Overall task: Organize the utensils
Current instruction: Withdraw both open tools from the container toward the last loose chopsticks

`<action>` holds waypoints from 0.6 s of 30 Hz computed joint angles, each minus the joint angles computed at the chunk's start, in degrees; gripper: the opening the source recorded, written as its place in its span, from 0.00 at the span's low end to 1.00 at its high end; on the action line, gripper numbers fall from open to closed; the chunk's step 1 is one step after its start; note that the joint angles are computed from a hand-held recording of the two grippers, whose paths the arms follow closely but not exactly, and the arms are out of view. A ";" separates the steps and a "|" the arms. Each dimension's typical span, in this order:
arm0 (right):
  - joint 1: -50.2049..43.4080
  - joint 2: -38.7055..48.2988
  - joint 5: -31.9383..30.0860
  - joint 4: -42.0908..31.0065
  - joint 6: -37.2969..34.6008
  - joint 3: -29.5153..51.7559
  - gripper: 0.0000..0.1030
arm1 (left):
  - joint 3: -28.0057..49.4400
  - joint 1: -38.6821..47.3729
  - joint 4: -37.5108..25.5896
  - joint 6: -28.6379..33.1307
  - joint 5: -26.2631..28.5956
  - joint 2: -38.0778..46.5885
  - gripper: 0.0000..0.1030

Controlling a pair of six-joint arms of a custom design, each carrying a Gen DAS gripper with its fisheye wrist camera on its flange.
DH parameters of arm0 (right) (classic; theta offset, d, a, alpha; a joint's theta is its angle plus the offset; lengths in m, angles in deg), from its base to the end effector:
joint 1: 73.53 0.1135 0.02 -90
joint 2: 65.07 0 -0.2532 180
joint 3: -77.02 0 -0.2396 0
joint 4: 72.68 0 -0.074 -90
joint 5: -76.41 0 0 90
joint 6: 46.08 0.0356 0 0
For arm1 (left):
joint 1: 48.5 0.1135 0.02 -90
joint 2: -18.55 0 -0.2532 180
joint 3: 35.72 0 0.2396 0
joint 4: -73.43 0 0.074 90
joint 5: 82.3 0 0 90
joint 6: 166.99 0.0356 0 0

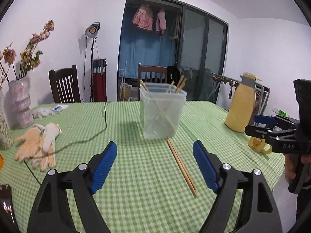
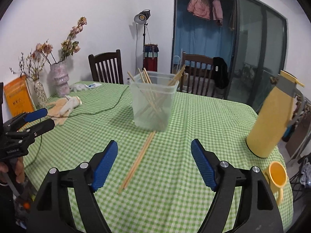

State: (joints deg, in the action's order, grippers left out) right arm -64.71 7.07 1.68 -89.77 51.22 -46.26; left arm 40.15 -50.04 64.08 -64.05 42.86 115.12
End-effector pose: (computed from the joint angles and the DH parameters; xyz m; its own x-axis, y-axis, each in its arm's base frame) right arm 0.2630 0.0313 0.2326 -0.5177 0.0437 -0.8544 0.1385 0.9898 -0.0332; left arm 0.3617 -0.0302 0.2287 -0.3714 0.1931 -0.9082 0.6191 0.7804 -0.0872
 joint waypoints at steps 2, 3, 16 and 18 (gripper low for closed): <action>1.25 -1.05 0.58 1.40 1.98 -2.71 0.73 | -2.91 -0.14 1.53 1.24 -0.12 -0.68 0.77; 1.82 -1.45 0.44 2.11 2.96 -3.94 0.73 | -3.79 -0.42 1.83 2.04 -0.58 -0.70 0.77; 6.71 1.31 3.48 12.99 10.15 -15.81 0.85 | -16.03 -2.91 11.76 9.17 -3.99 1.30 0.90; 6.12 3.09 2.28 14.11 11.21 -16.34 0.85 | -15.94 -2.96 11.86 9.70 -4.16 2.23 0.91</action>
State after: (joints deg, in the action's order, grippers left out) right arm -58.59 10.15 3.96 -75.67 62.43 -62.61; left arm 24.21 -53.00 75.94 -54.35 38.70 117.35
